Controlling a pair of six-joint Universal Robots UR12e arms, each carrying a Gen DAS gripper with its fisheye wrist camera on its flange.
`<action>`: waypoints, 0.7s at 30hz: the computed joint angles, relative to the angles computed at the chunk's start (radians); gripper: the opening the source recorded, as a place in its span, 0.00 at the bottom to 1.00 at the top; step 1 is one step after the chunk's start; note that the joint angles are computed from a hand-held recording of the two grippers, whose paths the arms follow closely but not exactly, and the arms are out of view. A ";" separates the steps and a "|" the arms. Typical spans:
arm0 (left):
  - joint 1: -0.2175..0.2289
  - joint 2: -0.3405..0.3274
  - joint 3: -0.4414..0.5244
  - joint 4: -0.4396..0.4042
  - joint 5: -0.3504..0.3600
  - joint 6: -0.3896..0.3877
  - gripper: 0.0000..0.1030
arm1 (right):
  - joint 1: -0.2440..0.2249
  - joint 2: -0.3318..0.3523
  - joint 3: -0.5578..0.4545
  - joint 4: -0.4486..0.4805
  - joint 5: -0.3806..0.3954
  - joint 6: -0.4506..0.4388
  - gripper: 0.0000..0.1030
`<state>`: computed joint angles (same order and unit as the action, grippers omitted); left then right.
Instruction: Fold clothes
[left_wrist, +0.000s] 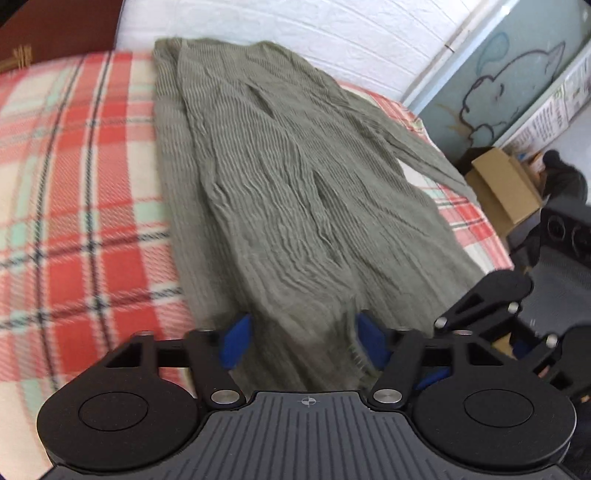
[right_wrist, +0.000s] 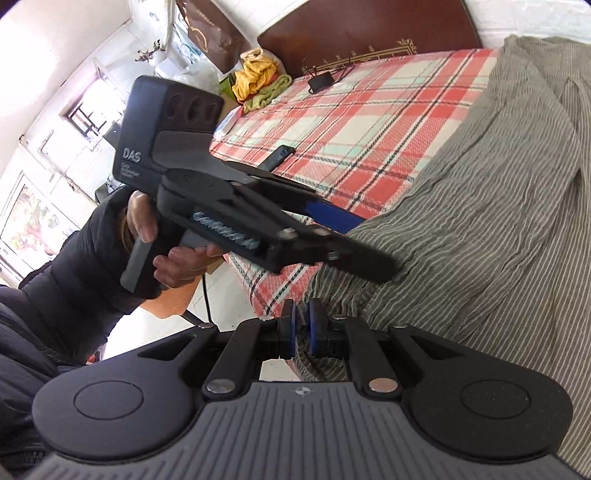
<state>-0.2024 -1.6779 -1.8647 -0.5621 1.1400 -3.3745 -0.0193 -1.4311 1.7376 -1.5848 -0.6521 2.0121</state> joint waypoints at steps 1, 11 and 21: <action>-0.002 -0.008 0.003 -0.005 -0.005 -0.016 0.35 | -0.001 0.000 0.004 0.002 0.002 0.002 0.12; -0.004 0.011 -0.051 0.023 0.034 -0.059 0.38 | -0.078 -0.009 0.090 -0.146 0.072 0.244 0.41; -0.010 0.022 -0.053 0.022 0.045 -0.066 0.01 | -0.057 0.009 0.095 -0.165 0.007 0.320 0.07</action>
